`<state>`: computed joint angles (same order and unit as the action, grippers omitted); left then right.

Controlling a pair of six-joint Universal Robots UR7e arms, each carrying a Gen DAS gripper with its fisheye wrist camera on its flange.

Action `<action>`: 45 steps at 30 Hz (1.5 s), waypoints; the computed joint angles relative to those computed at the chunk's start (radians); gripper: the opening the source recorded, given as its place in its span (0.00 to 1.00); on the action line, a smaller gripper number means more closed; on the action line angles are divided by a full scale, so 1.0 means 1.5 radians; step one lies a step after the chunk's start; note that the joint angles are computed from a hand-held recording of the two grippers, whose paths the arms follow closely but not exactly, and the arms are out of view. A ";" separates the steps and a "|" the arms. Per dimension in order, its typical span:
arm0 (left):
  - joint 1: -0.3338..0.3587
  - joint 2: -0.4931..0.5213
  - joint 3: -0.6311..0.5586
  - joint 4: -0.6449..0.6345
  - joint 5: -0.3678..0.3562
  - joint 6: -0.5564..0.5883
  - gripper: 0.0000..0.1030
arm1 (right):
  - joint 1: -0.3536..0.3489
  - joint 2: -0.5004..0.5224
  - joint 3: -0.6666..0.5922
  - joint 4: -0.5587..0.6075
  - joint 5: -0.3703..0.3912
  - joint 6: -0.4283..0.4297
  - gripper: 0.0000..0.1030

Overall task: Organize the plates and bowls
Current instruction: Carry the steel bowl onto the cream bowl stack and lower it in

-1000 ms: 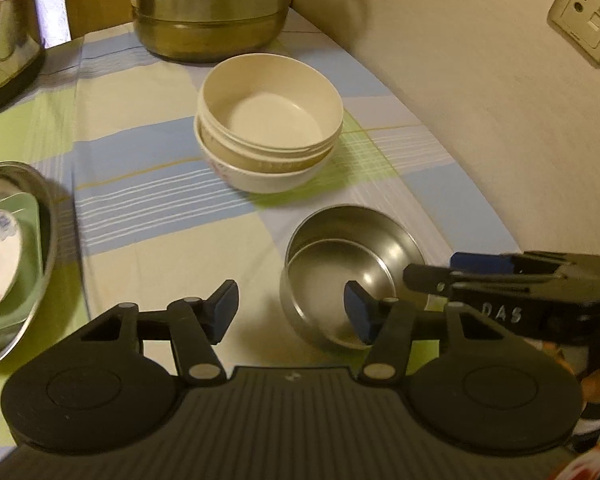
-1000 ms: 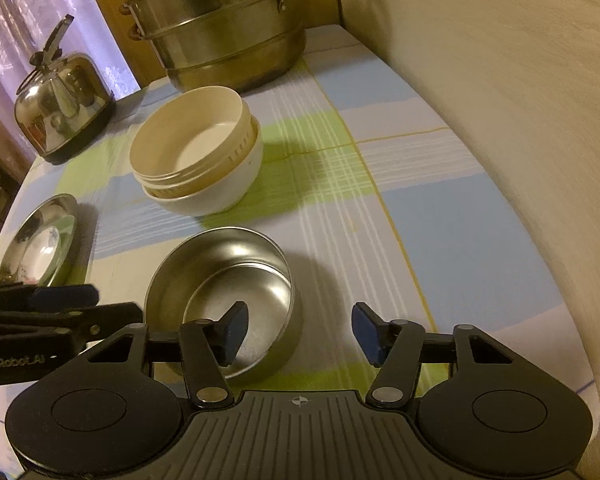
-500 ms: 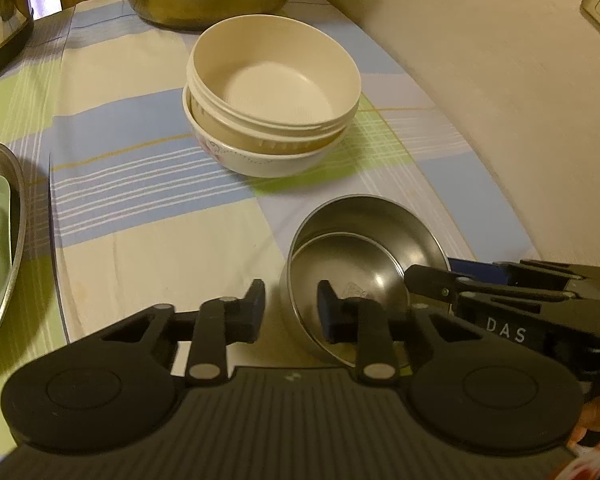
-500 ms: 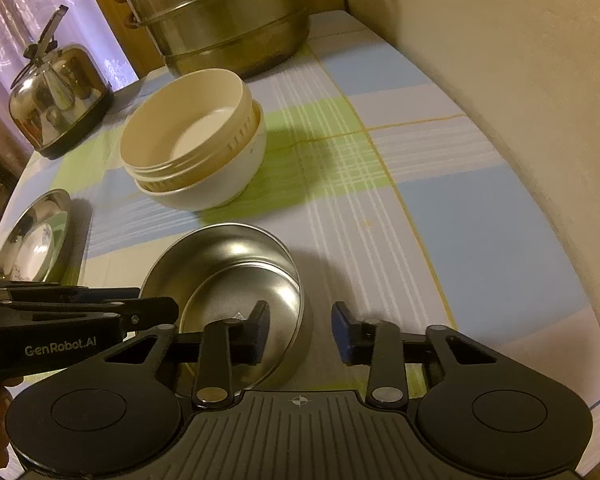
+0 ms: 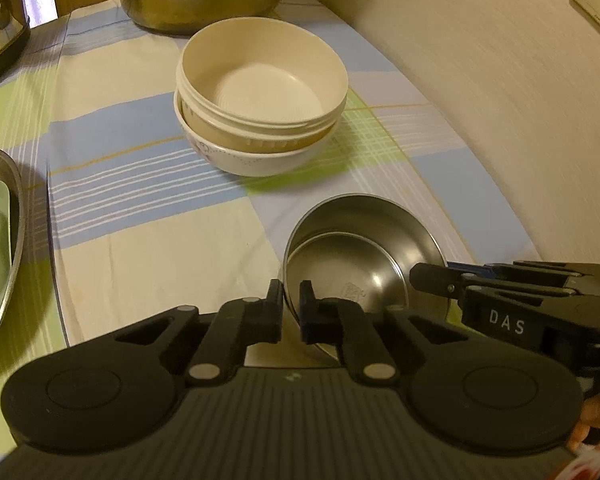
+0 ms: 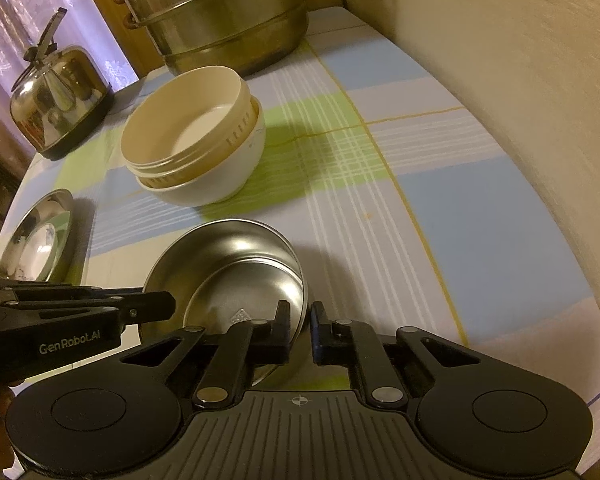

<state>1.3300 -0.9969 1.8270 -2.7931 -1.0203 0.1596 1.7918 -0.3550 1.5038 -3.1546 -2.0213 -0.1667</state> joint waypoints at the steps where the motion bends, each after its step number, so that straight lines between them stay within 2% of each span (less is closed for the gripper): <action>1: -0.002 -0.003 0.004 -0.006 0.000 0.003 0.07 | 0.000 -0.003 0.004 -0.001 0.003 0.002 0.09; 14: -0.035 -0.065 0.049 -0.053 0.005 0.007 0.07 | 0.025 -0.040 0.023 0.010 0.025 0.001 0.08; 20: -0.047 -0.081 0.046 -0.076 0.013 0.016 0.07 | 0.040 -0.045 0.003 0.019 0.039 -0.006 0.08; 32: -0.048 -0.053 -0.029 -0.104 0.019 0.042 0.07 | 0.058 -0.007 -0.110 0.036 0.059 -0.041 0.08; 45: -0.025 0.015 -0.147 -0.063 0.020 0.041 0.07 | 0.052 0.064 -0.274 0.135 0.055 -0.039 0.08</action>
